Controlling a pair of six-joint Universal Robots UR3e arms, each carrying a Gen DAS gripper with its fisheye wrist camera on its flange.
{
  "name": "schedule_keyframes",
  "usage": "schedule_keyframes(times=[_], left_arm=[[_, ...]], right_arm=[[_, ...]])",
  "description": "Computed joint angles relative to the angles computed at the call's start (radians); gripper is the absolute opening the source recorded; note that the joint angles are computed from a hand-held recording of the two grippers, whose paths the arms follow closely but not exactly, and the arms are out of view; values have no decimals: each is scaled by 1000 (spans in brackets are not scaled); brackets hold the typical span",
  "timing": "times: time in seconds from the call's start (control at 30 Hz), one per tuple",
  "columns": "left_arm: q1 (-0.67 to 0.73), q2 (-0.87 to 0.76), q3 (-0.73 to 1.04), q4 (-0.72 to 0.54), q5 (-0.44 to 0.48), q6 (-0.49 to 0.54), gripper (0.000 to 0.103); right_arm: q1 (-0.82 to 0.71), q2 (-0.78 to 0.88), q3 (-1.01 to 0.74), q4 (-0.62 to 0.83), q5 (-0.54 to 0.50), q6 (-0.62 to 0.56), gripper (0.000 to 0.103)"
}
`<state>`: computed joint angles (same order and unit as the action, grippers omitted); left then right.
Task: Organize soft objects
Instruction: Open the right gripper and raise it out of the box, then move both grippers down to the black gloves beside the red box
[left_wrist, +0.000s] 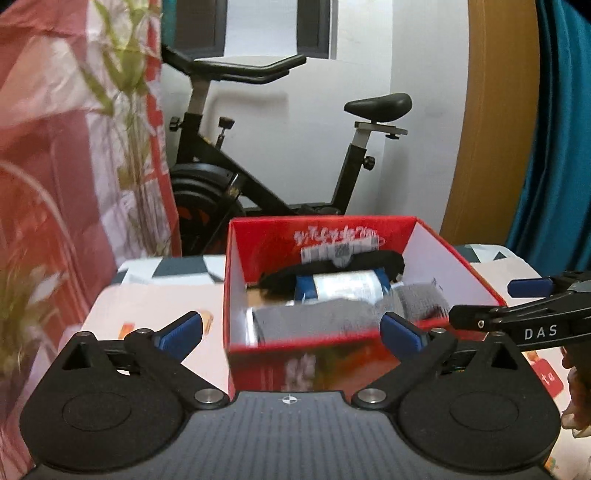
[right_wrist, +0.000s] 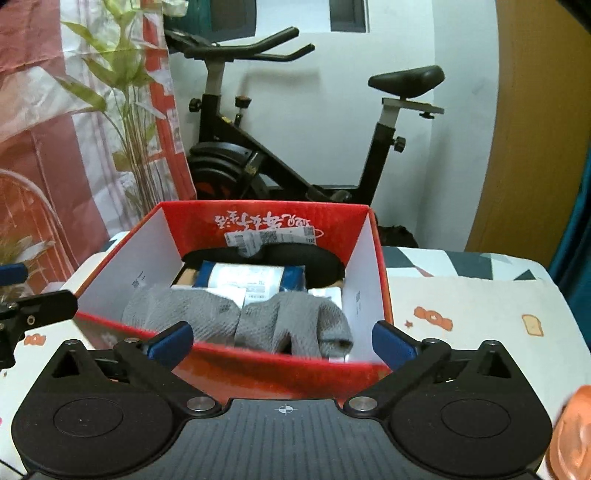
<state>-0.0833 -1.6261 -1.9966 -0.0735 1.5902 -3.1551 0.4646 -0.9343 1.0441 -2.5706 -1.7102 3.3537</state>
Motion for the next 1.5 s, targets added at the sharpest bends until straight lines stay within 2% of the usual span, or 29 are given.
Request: schedule_keyframes(times=[0.23,0.37,0.5,0.67,0.9,1.4,1.5], left_arm=[[-4,103,-242,110,18,-42,103],[-14,128,-382,230,50,-82,103],[-49,91,-467,372,100,-109,103],[-60,53,-495,393,99,-117,103],[-54,17,-526,401,89,-130,103],[-25,-72,-555,465,16,-131,103],[-28,-96,-557,490,7,-124,100]], right_arm=[[34,-141,361,-277,16,-6,103],[46,-199,554,-440,34,-1,103],[61,-214,686,-574,29,-12,102],[77,-201,781,-680,9,29,102],[105,-160,853,-758,0,67,102],[115,-104,850,-723,14,62,102],[112,-96,857,-735,25,61,101]])
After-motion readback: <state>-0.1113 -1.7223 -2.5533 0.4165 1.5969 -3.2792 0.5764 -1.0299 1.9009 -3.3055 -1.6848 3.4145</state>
